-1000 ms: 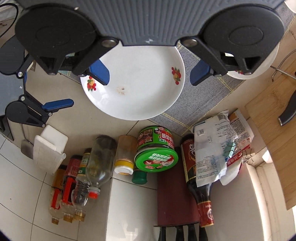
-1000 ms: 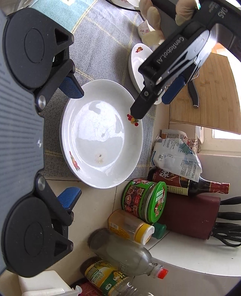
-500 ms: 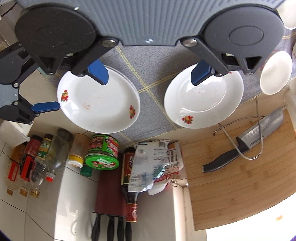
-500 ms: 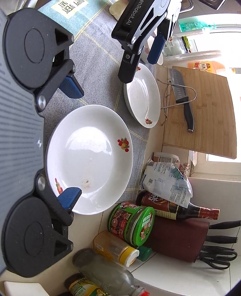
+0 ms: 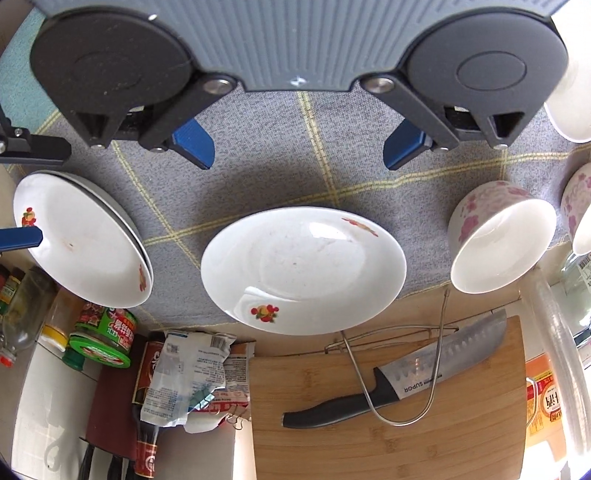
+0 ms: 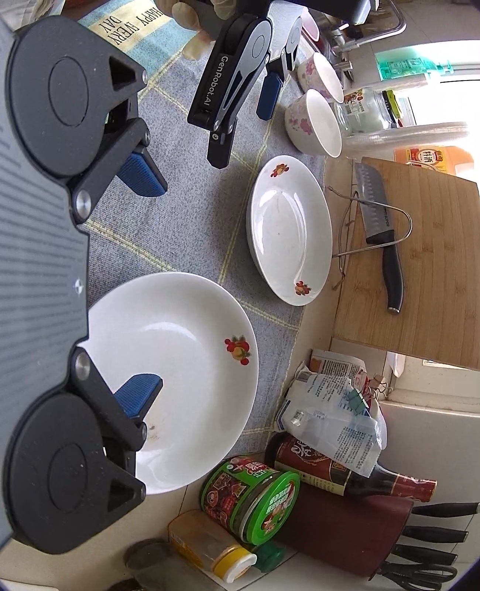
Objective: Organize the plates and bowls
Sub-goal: 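Move both grippers to the flower plate beside the knife board, then close the right gripper on the flower plate rim while the left gripper grasps the opposite rim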
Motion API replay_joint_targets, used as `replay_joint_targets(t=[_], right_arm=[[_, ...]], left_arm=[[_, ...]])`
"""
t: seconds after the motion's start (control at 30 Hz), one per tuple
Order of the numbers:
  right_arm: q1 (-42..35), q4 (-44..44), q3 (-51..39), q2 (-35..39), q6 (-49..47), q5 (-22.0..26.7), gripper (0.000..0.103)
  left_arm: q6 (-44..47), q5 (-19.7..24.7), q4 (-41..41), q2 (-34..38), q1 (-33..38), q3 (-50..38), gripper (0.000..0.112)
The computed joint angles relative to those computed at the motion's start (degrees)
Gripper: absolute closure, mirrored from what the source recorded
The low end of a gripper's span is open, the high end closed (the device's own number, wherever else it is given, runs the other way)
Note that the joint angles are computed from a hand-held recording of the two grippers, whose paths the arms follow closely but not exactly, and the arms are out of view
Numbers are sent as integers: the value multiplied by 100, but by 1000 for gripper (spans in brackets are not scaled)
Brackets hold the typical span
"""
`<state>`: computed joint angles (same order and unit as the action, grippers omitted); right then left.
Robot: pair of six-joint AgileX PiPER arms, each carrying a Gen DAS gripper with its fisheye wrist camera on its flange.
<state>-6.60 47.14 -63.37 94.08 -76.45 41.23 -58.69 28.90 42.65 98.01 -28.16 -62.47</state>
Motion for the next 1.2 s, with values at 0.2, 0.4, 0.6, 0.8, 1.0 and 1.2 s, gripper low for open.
replay_joint_targets(t=[0.2,0.4,0.6,0.8,1.0,1.2], right_arm=[[344,-356,-199,47,419,-214,0],[641,-819,-574,254,953,-255,0],[875,-1130,-1087,599,1362,-97,0],[1097,-1391,-1931,1175,1742,261,0],[1304,-1786,-3197,1991,2074,715,0],[1550,-2397,-5145,3209,2684,1565,0]], left_arm=[[-77,-145,335,187,96,31,15],[111,-463,298,343,310,33,15],[478,-799,-55,432,557,2,11],[811,-994,-202,616,693,-185,10],[1294,-1143,-491,805,844,-405,9],[729,-1133,-30,947,830,-543,9]])
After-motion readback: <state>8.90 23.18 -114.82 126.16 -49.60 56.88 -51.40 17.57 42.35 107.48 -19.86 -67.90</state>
